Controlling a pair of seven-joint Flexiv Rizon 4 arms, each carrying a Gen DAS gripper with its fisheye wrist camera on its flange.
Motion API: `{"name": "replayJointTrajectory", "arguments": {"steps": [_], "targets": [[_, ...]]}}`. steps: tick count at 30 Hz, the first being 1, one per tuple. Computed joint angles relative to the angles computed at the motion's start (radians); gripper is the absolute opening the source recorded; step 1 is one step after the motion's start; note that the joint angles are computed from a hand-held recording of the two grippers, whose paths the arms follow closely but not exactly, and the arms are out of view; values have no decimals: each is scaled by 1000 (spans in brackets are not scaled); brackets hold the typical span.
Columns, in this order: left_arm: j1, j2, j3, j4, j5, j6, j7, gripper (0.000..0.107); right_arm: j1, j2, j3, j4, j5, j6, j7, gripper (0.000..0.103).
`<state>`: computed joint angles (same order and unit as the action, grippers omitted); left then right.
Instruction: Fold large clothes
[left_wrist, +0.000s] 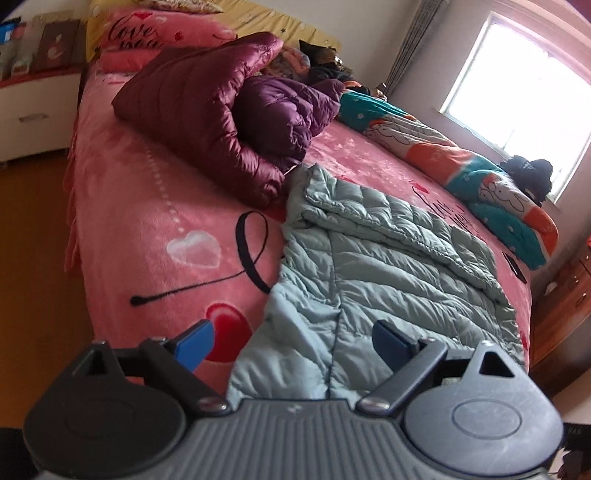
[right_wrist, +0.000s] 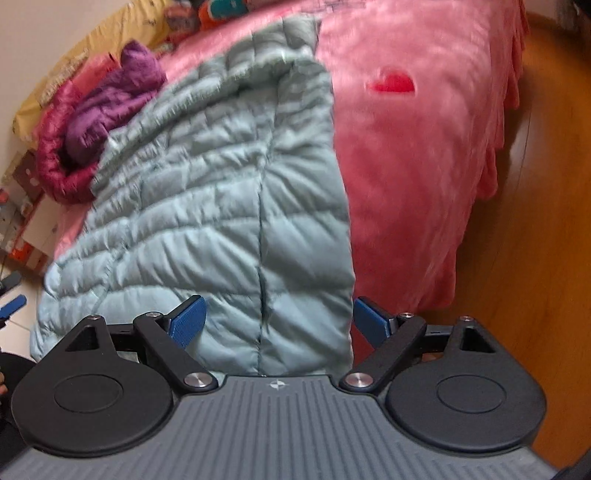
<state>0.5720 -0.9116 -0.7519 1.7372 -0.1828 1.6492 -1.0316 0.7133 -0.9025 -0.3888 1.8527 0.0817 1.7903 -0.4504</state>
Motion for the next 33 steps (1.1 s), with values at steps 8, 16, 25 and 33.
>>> {"name": "replayJointTrajectory", "arguments": {"steps": [8,16,25,33], "targets": [[-40,17,42,-15,-38,-54,25,93,-128,4,144,-42,-66,-16,-27,103],[-77,31,77,-19,-84,-69,62,93,-144,13,164,-30,-82,-19,-36,103],[-113,42,116,-27,-122,-79,80,93,-117,24,147,-17,-114,-9,-116,77],[-148,52,157,-35,-147,-92,94,94,-61,49,97,26,-65,13,-149,30]]}}
